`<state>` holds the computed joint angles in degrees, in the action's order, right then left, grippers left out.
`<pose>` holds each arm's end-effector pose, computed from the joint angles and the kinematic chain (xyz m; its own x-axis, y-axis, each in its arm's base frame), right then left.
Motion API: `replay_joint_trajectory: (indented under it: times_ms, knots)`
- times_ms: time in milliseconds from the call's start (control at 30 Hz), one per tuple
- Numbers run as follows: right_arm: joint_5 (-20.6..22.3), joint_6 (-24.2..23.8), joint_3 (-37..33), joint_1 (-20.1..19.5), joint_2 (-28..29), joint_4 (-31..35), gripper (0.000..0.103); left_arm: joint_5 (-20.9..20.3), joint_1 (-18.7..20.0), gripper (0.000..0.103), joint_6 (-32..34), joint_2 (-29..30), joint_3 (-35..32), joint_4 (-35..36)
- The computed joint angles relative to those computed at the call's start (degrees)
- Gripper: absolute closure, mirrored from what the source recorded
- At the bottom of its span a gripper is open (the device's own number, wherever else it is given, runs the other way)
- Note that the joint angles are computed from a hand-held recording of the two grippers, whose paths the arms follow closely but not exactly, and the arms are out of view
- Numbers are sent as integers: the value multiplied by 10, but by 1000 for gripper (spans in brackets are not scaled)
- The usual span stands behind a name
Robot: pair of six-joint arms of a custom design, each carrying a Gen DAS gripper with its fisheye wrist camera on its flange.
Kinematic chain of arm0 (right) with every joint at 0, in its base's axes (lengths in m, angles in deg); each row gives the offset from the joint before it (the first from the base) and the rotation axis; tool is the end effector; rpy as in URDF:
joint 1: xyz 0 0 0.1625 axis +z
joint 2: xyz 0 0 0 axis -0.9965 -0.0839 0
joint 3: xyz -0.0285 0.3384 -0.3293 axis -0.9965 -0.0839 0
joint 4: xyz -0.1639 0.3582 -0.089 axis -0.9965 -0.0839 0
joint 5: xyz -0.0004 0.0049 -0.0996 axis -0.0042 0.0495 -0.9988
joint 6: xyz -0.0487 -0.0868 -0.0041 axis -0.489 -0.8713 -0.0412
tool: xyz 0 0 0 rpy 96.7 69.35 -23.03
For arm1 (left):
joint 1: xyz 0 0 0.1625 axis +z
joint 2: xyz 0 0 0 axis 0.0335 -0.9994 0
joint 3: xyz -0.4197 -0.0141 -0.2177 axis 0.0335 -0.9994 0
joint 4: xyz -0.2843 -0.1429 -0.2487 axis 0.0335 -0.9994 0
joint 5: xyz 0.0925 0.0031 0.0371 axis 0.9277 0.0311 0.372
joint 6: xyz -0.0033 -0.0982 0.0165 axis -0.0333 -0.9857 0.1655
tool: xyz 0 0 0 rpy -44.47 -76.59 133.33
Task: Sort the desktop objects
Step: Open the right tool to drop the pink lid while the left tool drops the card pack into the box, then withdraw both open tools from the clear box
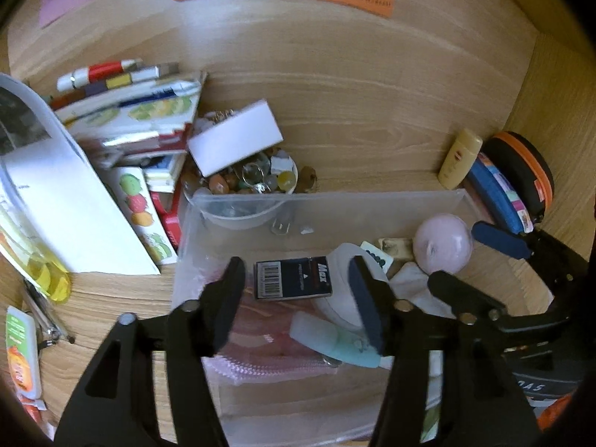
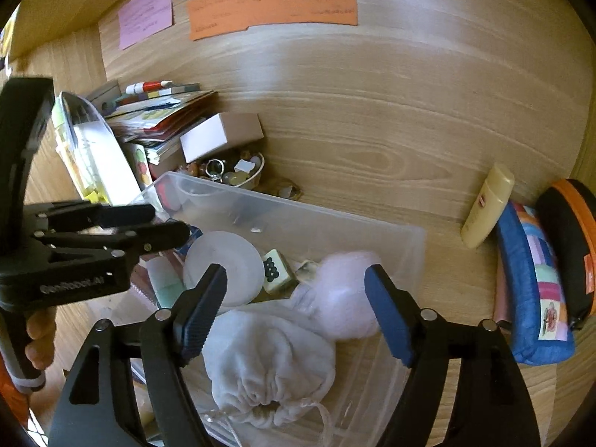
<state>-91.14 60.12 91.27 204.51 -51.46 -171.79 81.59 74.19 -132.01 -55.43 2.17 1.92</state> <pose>0.4380 -0.6783 -0.0509 -0.7100 0.1637 0.6849 -0.4474 0.6463 -0.6182 -0.0195 -0.7671 0.3363 -0.6606 0.5490 -0.5121 0.7240 0.6465 -0.2407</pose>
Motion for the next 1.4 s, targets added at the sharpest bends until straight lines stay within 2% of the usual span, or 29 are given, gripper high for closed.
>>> replay_joint_trajectory:
  times_ms: [100, 233, 367, 600, 700, 867, 1167, 1400]
  knots:
    - [-5, -12, -7, 2, 5, -2, 29, 2, -1, 41, -1, -15, 21, -14]
    - [-10, -35, -13, 6, 10, -24, 22, 8, -1, 38, -8, -25, 30, -14]
    - [-5, -49, -11, 10, 10, -38, 22, 5, -4, 32, 9, -85, 131, -86]
    - [6, -54, -5, 18, 3, -51, 21, 15, -6, 23, 42, -170, 250, -169]
    - [2, -58, -7, 26, 1, -50, 20, 15, -6, 13, 52, -202, 291, -203]
    - [-6, -84, -12, 45, 5, -81, 10, 23, -3, 10, 77, -248, 351, -249]
    - [-29, -113, 28, 85, 3, -132, 7, 30, 12, 8, 100, -306, 429, -284]
    - [-71, -84, 92, 108, -7, -119, 7, 20, 29, 8, 132, -336, 478, -296]
